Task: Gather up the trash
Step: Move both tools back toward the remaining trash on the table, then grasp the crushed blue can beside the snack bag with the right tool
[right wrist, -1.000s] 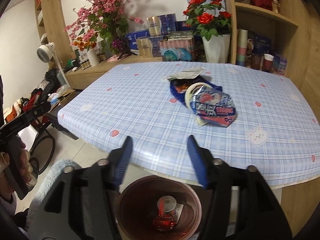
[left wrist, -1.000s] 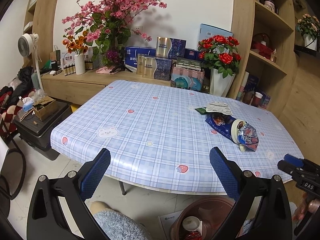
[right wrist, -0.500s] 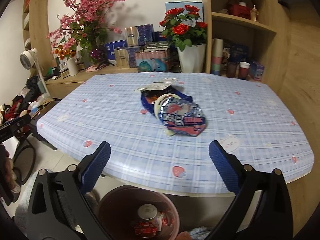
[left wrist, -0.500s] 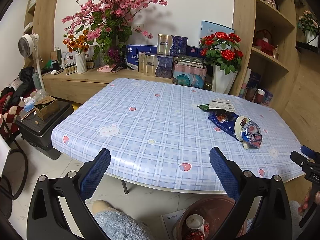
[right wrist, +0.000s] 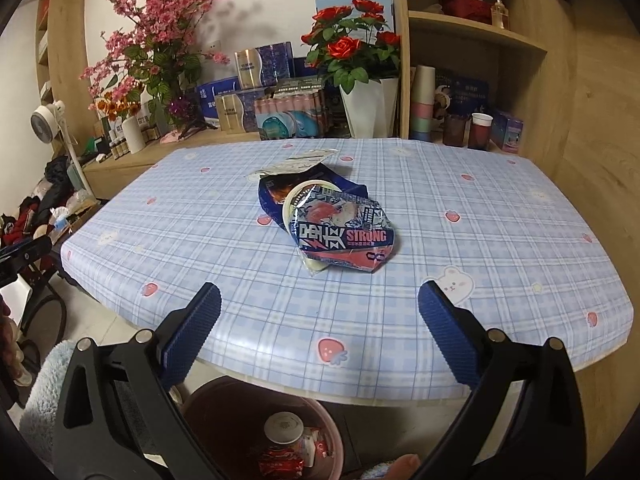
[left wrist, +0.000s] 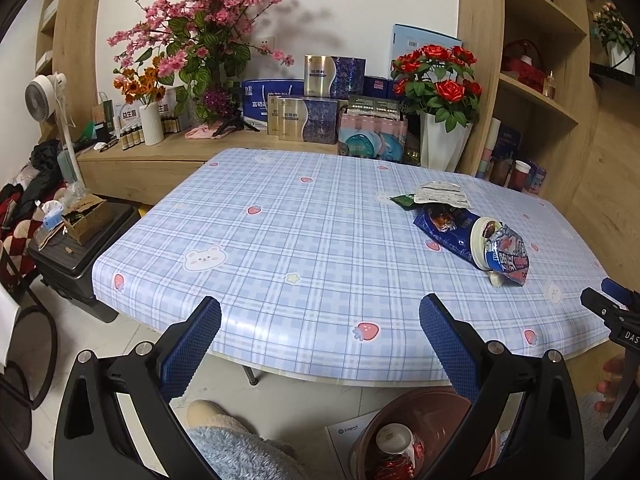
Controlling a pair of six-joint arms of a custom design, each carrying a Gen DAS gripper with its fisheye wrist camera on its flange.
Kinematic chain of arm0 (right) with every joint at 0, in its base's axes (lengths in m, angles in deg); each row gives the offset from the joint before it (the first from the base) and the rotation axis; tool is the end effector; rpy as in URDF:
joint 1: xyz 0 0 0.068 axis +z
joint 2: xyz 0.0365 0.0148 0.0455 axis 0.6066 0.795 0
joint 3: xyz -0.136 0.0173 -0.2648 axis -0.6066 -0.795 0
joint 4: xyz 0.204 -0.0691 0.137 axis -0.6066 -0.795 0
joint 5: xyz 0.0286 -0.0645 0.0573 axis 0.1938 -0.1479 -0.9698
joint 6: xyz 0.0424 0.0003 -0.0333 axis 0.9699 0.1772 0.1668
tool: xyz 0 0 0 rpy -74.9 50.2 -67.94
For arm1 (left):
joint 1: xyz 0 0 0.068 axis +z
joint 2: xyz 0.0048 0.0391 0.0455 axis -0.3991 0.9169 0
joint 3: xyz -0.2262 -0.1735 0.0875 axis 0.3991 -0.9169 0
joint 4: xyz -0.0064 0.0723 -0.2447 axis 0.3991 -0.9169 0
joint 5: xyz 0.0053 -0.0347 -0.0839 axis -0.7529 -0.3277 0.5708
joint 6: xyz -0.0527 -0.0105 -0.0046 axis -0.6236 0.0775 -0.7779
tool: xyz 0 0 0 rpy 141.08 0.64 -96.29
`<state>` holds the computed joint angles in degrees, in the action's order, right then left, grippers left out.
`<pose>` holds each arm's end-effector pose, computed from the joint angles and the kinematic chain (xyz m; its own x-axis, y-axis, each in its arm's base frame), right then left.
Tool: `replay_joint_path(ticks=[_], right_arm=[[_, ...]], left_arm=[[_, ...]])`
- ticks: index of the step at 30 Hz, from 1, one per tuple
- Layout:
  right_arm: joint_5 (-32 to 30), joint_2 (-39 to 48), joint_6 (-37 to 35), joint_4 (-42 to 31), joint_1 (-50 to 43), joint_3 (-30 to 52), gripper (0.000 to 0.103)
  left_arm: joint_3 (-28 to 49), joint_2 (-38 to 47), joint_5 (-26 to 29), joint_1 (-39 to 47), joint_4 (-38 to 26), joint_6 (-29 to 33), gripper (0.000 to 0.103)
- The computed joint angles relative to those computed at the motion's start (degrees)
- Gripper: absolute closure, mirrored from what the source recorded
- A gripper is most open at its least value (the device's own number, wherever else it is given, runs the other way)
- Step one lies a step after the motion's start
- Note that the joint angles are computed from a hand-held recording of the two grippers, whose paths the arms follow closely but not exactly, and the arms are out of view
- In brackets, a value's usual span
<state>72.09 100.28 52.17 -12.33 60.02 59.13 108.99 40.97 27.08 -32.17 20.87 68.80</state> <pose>0.1042 0.0271 0.1790 -0.5536 0.1634 -0.8166 0.1953 0.9787 0.0634 0.1895 -0.0341 0.2266 -0.5679 0.1299 -0.8128 0.2911 0.9554 -0.0507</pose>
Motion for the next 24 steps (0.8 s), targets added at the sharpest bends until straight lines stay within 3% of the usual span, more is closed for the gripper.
replay_joint_path(ticks=[3,6,10,13,17,22,24], right_arm=[[0.24,8.50,-5.33,6.74,-2.85,-0.11,0.006],[-3.77,17.59,-10.22,15.70,-7.70,-0.64,0.006],[-2.62,37.17,-16.64,30.66,-10.66,1.56,0.006],[-5.84,47.16,-19.77,37.68,-14.11,4.60,0.006],[-6.67,57.08,-24.80,40.74,-15.61,10.26,0.006],[-8.84,64.23,-27.43,39.52,-19.28,15.92,0.008],[-10.96,64.80,-28.08,38.35,-20.53,16.76,0.020]], left_arm=[[0.61,2.75,-1.39,-1.63,1.82,-0.88,0.006],[1.48,6.31,-2.78,-3.31,3.93,-1.58,0.006],[2.82,10.71,-3.79,-5.00,6.44,-2.36,0.006],[4.14,14.09,-4.15,-5.91,8.29,-3.33,0.006],[5.65,17.61,-4.24,-6.80,9.87,-3.85,0.006],[6.86,21.20,-3.79,-7.39,11.68,-4.58,0.006],[6.94,22.31,-3.54,-7.53,12.27,-4.85,0.006]])
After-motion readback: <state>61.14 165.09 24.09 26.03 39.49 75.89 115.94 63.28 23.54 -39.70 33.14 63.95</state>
